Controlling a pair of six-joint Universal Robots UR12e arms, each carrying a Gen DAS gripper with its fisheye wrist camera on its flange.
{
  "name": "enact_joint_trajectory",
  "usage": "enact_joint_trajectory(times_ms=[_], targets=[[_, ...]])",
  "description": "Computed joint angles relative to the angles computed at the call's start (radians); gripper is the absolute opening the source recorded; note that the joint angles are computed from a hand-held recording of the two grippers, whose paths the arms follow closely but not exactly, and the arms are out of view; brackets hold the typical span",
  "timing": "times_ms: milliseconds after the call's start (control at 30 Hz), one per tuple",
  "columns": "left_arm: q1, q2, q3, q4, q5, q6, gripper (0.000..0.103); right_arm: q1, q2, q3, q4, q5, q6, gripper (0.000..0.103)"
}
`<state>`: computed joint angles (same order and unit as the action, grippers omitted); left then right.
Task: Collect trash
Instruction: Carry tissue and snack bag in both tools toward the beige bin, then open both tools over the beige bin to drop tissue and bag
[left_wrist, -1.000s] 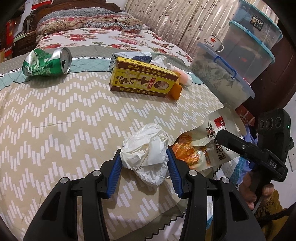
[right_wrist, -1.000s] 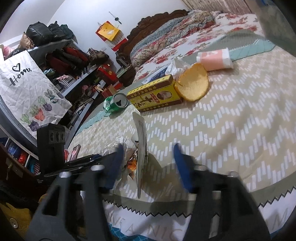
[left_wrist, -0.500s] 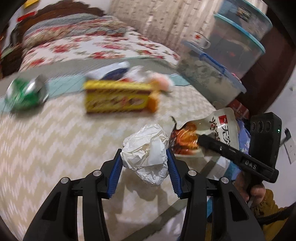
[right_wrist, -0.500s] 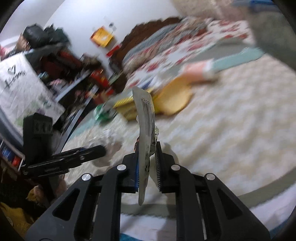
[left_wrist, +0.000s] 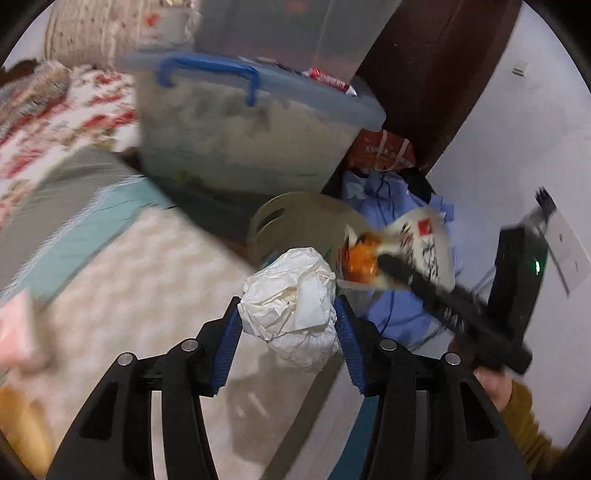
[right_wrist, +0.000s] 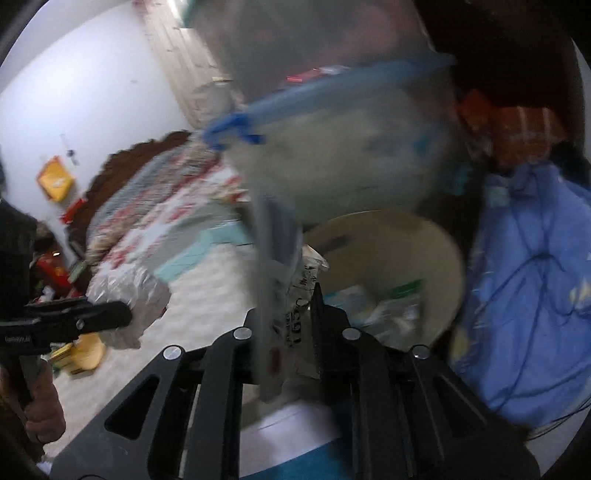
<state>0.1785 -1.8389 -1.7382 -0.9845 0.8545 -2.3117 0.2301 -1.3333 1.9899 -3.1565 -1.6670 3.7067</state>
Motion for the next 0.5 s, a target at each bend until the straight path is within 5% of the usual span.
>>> enact_joint_trajectory(times_ms=[67, 100, 167, 300, 500], targets=[[-0.041, -0.043, 0.032, 0.015, -0.004, -0.053, 0.055, -0.026, 0.004, -0.005, 0.029, 0.039, 0.010, 0.021], [-0.056, -0.056, 0.039, 0.035, 0.004, -0.077, 0.068, -0.044, 0.009, -0.004, 0.037, 0.070, 0.025, 0.024], [-0.079, -0.082, 0.051, 0.080, 0.032, -0.142, 0.071, -0.070, 0.020, 0.001, 0.013, 0.117, 0.064, 0.068], [-0.068, -0.088, 0.067, 0.031, 0.025, -0.178, 0.071, -0.062, 0.029, -0.004, -0.041, 0.070, 0.055, 0.069], [0.047, 0.014, -0.023, 0.001, -0.053, -0.062, 0.071, -0.012, 0.047, -0.002, -0.231, 0.024, 0.040, 0.068]])
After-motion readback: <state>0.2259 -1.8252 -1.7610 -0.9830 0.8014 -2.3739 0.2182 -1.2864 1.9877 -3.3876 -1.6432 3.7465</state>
